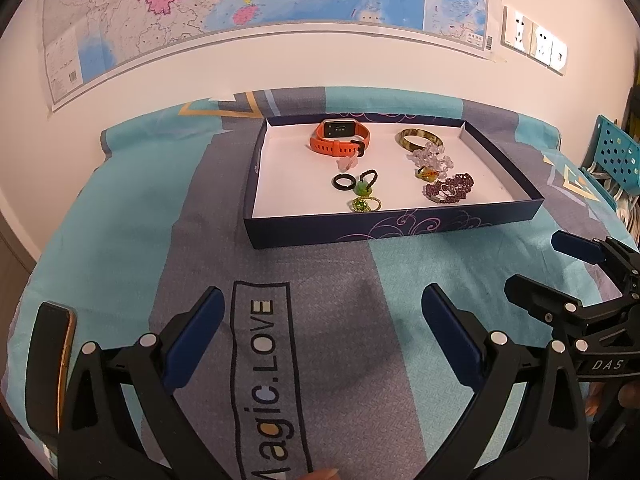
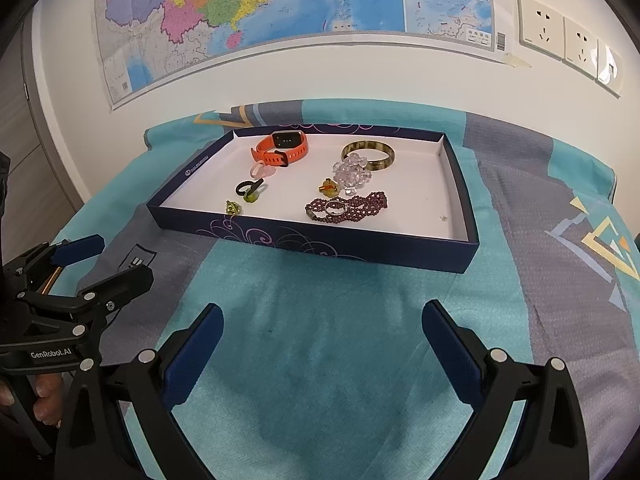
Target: Organize jewelry
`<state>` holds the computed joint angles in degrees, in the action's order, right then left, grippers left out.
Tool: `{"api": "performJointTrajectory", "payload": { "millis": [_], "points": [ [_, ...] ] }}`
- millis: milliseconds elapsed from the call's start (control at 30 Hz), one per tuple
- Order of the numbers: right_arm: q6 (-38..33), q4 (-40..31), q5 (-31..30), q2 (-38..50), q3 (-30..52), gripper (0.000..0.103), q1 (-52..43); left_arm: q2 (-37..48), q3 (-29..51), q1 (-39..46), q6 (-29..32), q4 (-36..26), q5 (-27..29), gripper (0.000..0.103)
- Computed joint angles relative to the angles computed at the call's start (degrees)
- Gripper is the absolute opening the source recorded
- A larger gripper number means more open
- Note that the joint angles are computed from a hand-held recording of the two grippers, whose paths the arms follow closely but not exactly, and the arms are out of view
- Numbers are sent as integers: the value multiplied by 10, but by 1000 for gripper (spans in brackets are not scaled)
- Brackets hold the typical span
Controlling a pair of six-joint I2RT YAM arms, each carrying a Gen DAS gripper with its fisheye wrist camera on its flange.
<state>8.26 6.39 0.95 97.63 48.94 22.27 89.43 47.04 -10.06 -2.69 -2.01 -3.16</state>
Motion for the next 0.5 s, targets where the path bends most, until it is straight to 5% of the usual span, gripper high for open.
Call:
{"api": "performJointTrajectory", "payload": {
  "millis": [500],
  "points": [
    [0, -2, -4, 2, 2, 96, -5, 4, 1, 0, -3, 1, 0, 97]
  ]
}}
